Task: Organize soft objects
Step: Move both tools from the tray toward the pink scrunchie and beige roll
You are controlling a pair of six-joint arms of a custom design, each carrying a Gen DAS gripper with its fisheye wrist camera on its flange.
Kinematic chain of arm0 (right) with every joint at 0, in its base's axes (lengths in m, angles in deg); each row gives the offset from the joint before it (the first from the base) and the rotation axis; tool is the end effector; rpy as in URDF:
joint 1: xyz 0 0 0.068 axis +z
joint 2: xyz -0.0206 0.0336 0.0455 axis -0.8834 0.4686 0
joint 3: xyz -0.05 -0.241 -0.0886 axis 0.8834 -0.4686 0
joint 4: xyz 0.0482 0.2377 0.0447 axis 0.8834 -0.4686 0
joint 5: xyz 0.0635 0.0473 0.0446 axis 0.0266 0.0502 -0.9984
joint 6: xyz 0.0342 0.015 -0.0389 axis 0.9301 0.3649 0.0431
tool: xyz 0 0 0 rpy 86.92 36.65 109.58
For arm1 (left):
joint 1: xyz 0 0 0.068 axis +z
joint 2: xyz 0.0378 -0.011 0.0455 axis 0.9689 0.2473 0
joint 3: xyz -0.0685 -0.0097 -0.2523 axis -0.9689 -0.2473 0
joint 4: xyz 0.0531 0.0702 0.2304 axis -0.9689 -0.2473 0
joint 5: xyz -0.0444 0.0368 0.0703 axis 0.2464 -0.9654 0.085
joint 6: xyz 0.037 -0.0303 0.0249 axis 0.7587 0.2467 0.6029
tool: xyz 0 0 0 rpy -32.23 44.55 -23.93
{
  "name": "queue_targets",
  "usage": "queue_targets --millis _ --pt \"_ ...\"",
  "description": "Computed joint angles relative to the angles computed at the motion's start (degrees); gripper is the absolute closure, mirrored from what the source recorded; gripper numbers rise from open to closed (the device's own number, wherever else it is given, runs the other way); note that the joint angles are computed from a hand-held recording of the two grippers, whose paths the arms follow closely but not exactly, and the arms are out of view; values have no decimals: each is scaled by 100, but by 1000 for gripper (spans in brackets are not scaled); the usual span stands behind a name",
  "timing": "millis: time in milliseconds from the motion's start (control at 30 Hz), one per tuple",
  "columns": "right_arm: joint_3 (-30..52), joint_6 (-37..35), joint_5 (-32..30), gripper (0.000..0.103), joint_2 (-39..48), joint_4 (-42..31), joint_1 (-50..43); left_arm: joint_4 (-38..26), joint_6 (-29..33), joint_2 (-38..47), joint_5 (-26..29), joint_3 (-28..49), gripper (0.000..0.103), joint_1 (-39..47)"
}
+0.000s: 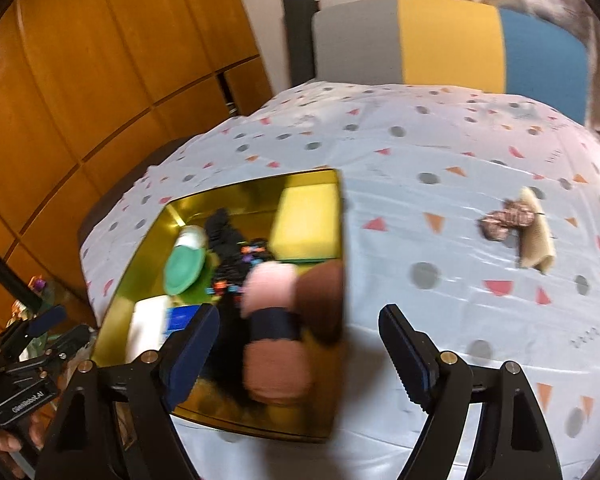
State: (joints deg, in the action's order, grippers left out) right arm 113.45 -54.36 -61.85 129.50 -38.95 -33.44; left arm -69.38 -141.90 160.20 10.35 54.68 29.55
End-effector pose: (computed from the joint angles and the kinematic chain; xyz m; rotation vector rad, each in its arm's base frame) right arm 0.3486 0.2049 0.2467 -0.8395 2.3552 0.6474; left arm 0.1530 -0.1244 0.2459 -0.6622 2.3108 0.2817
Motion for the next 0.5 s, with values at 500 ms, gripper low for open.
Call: queue_targets --millis 500 --pt "474 -542 461 17 494 111 -1937 1101 1648 862 322 911 31 274"
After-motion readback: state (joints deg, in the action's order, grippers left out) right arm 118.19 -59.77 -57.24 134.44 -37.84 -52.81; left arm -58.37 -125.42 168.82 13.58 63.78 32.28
